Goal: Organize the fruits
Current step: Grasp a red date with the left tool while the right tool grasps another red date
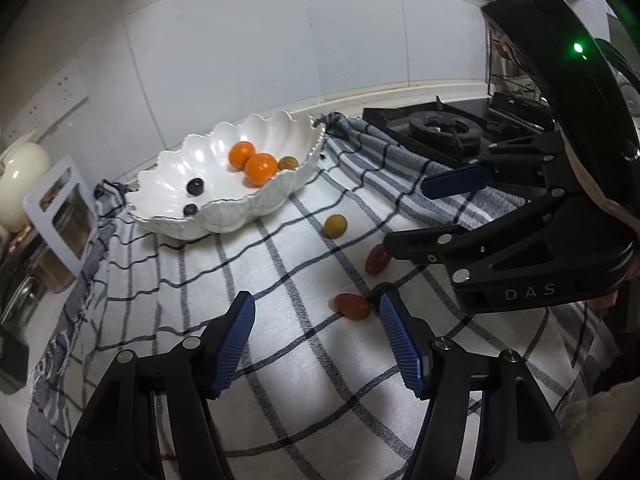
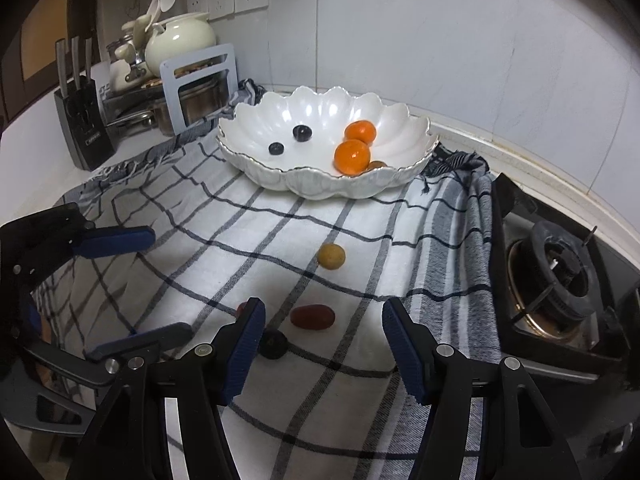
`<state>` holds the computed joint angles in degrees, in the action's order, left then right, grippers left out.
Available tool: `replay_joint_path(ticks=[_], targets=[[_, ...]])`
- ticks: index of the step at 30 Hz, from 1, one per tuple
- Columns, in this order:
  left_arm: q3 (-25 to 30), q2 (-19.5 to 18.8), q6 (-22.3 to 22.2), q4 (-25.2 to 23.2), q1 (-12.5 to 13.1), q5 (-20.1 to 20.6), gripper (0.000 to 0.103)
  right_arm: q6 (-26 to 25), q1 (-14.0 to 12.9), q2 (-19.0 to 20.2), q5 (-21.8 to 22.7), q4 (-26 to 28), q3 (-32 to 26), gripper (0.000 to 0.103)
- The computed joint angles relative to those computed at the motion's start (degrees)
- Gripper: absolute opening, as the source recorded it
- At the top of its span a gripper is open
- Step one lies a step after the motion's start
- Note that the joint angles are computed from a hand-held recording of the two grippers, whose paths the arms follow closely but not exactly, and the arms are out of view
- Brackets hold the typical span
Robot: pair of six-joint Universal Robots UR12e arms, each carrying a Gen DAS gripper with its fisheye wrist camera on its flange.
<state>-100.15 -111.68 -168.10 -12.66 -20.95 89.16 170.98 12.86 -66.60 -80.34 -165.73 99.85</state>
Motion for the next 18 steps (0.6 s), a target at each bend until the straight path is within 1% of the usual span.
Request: replay_joint_path(ticks=[5,9,12,16,18], targets=[[0.8,-1.0,1.7,-1.5,0.7,-3.4,0.057,0.2,0.0,0.8,0.4,1.6,-0.7,0.060],[1.5,-1.7,3.2,-3.1,0.9,-4.9,0.050,0.0,0.0,1.4,0.5,2.8,-1.3,0.058],[2.0,-2.1,4.2,-4.4,1.2,-6.3,0.049,0.1,0.1,1.7,0.6,3.3,-1.7,0.057],[2.3,-2.5,4.1,-5.2,1.5,-7.7,0.047,0.2,0.0,2.3,1.1,3.9,-2.2,0.053],[2.6,-2.7,4.2,-5.9,1.7,-8.5,0.044,0.2,0.0,2.5,1.4,4.3,-2.4,0.052]])
